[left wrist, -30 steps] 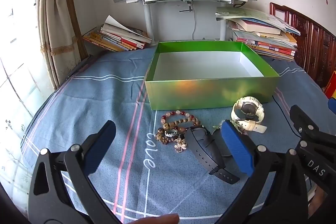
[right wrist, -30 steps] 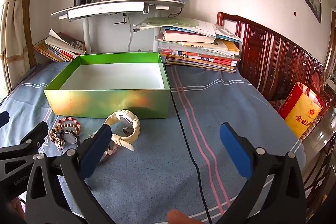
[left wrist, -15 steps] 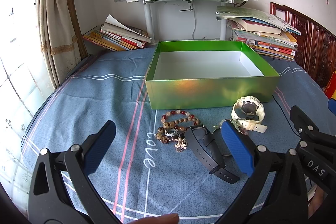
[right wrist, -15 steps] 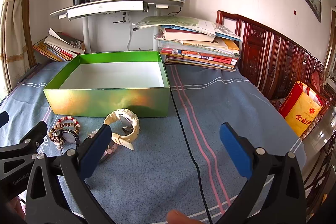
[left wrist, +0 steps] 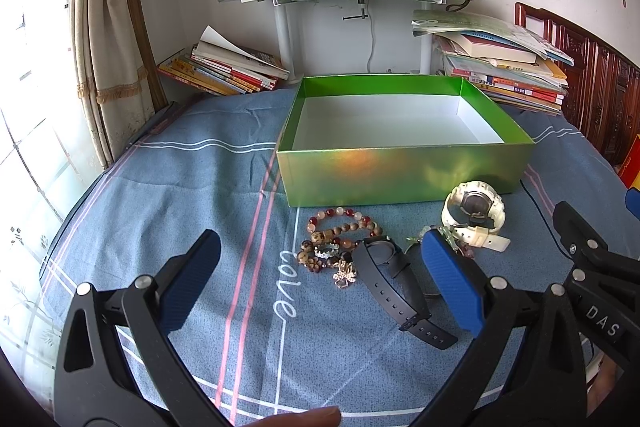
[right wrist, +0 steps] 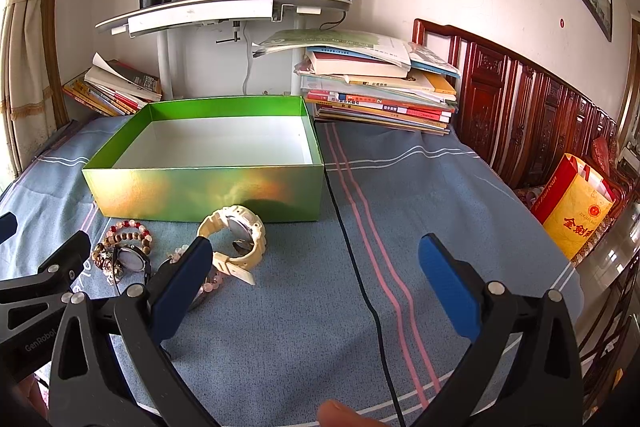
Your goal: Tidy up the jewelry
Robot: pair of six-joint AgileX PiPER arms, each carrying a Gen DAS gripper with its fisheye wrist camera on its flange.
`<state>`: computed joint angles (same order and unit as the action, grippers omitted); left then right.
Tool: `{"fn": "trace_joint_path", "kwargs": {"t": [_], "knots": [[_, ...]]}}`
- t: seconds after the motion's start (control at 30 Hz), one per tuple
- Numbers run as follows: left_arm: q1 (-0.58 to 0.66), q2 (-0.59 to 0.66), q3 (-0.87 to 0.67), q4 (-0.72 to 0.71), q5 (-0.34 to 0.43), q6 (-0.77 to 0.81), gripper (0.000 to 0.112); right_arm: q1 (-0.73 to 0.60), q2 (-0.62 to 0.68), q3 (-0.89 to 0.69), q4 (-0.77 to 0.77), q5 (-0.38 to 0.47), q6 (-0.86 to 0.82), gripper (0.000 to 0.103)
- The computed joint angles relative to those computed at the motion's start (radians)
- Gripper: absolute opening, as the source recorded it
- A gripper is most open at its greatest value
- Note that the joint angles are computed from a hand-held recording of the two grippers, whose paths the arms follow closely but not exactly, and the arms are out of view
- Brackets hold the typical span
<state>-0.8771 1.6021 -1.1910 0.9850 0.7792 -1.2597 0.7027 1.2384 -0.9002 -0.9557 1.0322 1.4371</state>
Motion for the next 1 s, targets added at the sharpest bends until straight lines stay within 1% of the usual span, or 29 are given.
{"fn": "trace_joint_path", "kwargs": {"t": [0.23,0.53,0.6,0.83,1.0], "knots": [[0.0,0.001,-0.002,-0.003,0.001,0.002,0.099,-0.001,-0.001,0.003,0.0,-0.001,0.002,0.101],[0.001,0.001,-0.002,-0.005,0.001,0.004,0.099,-0.005,0.004,-0.03,0.014,0.012,-0.028,0.101],[0.001,0.001,-0.002,-0.005,0.001,0.004,0.099,-0.001,-0.001,-0.001,0.0,0.0,-0.002,0.101],[0.0,0.001,-0.003,-0.006,0.001,0.006,0.099,-0.002,0.001,-0.012,0.004,0.004,-0.012,0.101],[0.0,0.002,-0.002,-0.005,0.0,0.004,0.099,0.008,0.002,0.01,-0.009,0.0,0.014,0.101]]}}
